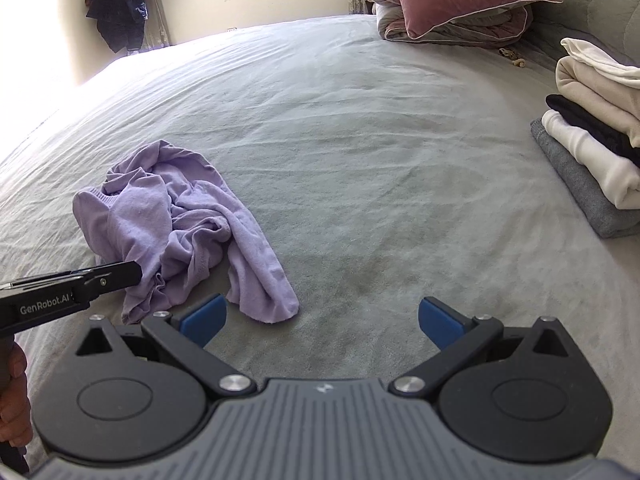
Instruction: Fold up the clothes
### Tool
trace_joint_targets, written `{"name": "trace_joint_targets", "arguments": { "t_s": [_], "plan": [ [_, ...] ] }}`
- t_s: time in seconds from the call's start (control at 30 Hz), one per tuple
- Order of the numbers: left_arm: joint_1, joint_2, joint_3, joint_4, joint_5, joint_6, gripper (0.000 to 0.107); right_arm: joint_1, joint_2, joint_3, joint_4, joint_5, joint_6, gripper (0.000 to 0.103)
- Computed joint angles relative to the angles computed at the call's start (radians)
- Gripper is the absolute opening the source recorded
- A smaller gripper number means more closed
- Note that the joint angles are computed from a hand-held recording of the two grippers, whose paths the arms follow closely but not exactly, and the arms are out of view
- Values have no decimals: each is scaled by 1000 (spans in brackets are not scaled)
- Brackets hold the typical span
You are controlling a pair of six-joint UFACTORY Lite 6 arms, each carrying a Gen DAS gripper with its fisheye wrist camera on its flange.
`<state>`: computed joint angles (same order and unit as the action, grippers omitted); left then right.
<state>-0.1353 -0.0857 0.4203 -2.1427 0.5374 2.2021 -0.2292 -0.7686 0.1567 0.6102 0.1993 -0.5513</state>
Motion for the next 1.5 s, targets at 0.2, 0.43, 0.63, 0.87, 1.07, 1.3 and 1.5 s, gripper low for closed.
{"name": "trace_joint_targets", "arguments": {
  "t_s": [0.2, 0.43, 0.63, 0.87, 1.07, 1.3, 1.5],
  "plan": [
    [17, -29, -2, 134, 11, -110, 5, 5, 19, 18, 99, 2, -62, 103],
    [43, -98, -22, 321, 45, -247, 4, 35, 25, 28, 172, -6, -91, 103],
    [83, -164, -50, 507, 117, -373, 3, -17, 42, 44, 473, 86, -361, 103],
    [141, -221, -85, 690, 209, -478, 0, -69, 104, 68, 632, 227, -488, 94],
    [164, -289, -133, 789, 273, -488, 0, -62, 168, 74, 689, 301, -538, 80],
    [249, -270, -122, 823, 248, -488, 12, 14, 222, 74, 733, 261, -559, 65],
    [345, -294, -106, 834, 253, -464, 49, 71, 218, 65, 771, 198, -588, 67]
  ]
}}
